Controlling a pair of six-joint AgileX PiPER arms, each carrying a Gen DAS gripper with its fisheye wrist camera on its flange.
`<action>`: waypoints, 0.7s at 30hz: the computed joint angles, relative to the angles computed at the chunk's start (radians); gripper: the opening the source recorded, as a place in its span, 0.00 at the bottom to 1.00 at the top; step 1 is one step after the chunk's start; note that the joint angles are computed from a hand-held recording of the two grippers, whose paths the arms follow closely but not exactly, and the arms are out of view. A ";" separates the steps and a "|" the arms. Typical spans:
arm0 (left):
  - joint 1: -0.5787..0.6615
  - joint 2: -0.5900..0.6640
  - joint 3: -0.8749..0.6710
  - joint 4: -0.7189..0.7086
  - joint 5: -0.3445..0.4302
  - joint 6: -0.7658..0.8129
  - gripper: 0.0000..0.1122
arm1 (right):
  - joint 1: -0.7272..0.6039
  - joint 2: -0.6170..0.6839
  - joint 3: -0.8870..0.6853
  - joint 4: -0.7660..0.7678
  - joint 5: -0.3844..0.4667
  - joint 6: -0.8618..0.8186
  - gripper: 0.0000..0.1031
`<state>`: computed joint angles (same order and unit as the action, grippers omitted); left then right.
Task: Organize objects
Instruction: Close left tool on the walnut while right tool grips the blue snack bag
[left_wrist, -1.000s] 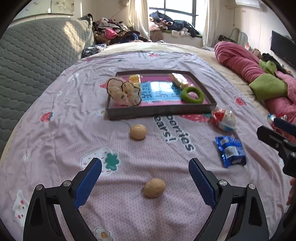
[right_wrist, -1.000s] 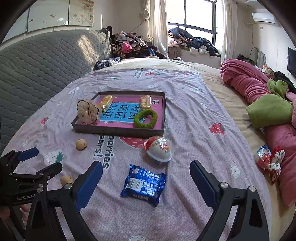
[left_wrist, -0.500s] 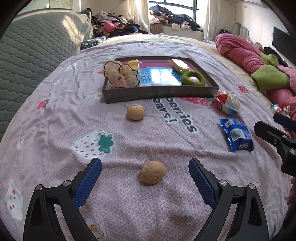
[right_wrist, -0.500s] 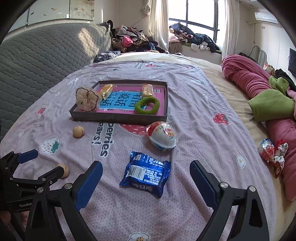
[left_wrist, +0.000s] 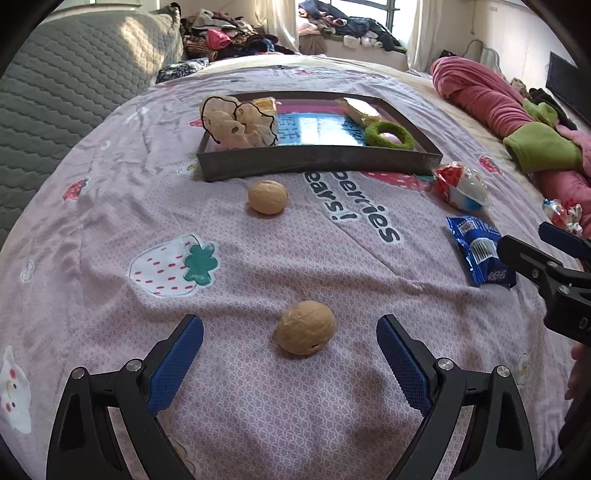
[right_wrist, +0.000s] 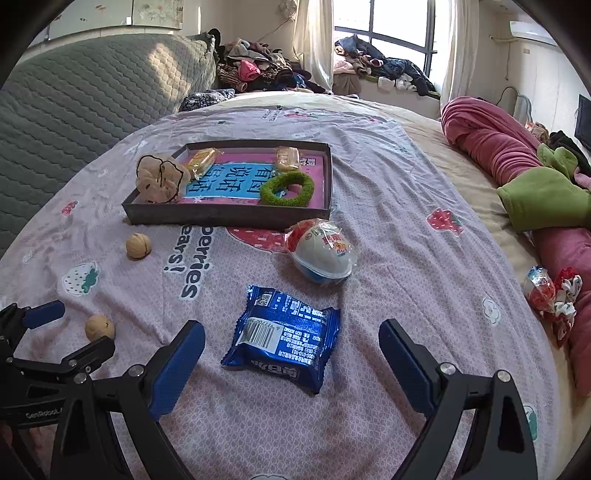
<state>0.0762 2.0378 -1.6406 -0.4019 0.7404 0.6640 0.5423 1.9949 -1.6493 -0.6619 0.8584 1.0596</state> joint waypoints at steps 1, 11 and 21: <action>0.000 0.001 0.001 -0.001 0.001 -0.001 0.81 | -0.002 0.002 0.003 -0.002 -0.004 0.006 0.93; -0.003 0.021 0.002 -0.008 0.012 -0.002 0.67 | -0.030 0.087 -0.071 0.053 0.001 -0.016 0.93; 0.002 0.038 -0.013 -0.031 0.017 0.014 0.52 | -0.078 0.111 -0.071 0.141 -0.074 -0.067 0.89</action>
